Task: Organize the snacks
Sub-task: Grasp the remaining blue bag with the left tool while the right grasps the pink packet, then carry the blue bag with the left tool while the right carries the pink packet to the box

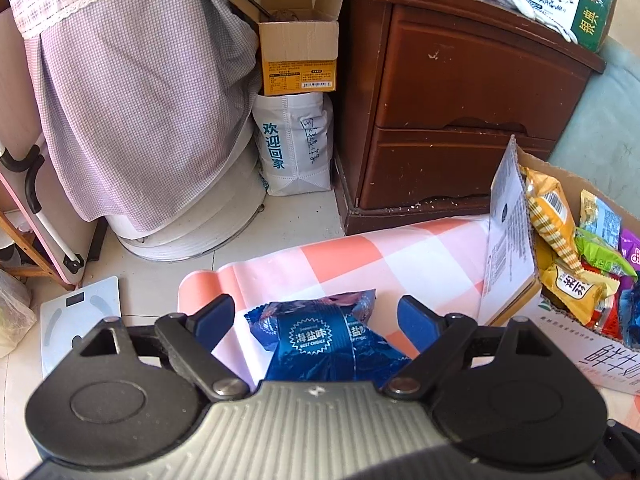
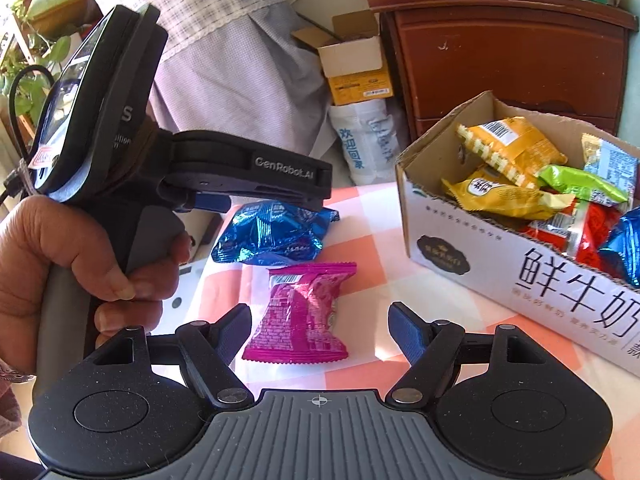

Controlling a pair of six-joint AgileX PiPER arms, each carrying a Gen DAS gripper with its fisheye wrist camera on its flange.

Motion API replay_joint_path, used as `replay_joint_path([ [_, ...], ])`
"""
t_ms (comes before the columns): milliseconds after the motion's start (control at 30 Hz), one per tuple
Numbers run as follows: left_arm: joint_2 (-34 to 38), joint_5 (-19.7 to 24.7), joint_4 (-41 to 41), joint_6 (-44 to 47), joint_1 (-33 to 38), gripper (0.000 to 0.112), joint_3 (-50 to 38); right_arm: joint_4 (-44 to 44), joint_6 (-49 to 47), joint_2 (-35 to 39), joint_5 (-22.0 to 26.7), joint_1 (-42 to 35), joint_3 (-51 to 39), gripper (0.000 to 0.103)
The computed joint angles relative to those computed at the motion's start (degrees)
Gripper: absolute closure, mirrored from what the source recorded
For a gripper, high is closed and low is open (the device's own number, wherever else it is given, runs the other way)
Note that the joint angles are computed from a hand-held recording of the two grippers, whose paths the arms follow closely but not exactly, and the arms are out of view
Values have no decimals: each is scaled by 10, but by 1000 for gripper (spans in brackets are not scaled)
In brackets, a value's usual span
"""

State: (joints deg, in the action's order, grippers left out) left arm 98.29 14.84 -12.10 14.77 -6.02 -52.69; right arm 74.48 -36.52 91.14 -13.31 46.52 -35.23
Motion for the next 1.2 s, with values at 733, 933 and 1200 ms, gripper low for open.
replay_joint_path([
  [733, 33, -11, 51, -8, 10, 28, -9, -41, 26, 111, -61, 41, -58, 36],
  [933, 33, -10, 14, 28, 7, 48, -1, -80, 73, 93, -38, 13, -42, 63],
  [1200, 0, -8, -39, 77, 11, 59, 26, -58, 54, 52, -17, -7, -10, 67],
])
